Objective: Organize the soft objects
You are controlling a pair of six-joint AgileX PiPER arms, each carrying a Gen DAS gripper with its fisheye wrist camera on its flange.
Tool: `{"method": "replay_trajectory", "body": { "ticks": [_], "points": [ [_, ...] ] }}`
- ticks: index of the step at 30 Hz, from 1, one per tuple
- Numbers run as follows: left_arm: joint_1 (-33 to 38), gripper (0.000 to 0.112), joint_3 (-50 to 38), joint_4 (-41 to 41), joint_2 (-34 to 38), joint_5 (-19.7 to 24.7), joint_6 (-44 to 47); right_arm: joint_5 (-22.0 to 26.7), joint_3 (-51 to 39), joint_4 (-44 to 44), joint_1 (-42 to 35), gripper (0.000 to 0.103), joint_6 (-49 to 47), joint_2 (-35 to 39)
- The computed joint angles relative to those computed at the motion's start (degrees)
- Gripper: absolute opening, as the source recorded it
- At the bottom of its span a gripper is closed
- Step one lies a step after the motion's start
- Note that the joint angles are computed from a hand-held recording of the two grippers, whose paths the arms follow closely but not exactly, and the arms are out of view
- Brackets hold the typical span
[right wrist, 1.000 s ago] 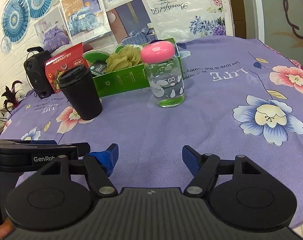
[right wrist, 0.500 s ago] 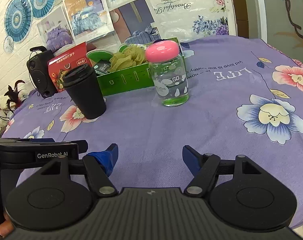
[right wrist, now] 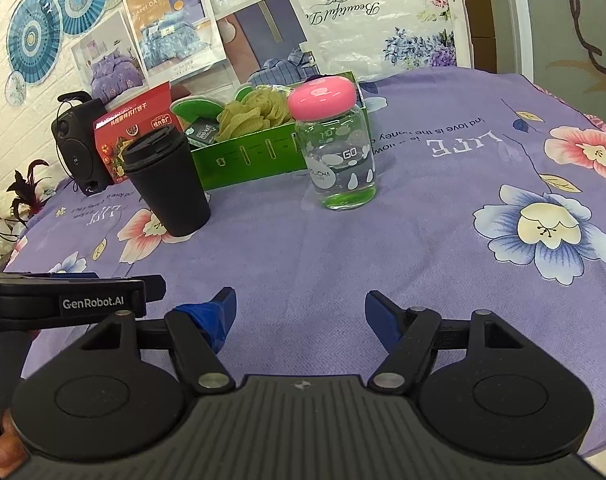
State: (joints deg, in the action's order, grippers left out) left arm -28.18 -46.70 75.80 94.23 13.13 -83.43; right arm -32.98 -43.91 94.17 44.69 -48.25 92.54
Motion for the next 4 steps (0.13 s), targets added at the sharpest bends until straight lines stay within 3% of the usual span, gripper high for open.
{"method": "replay_trajectory", "body": {
  "ticks": [4],
  "points": [
    [0.68, 0.073, -0.03, -2.63, -0.11, -1.18, 2.62, 0.23, 0.12, -0.17, -0.14, 0.057, 0.05, -0.03]
  ]
}}
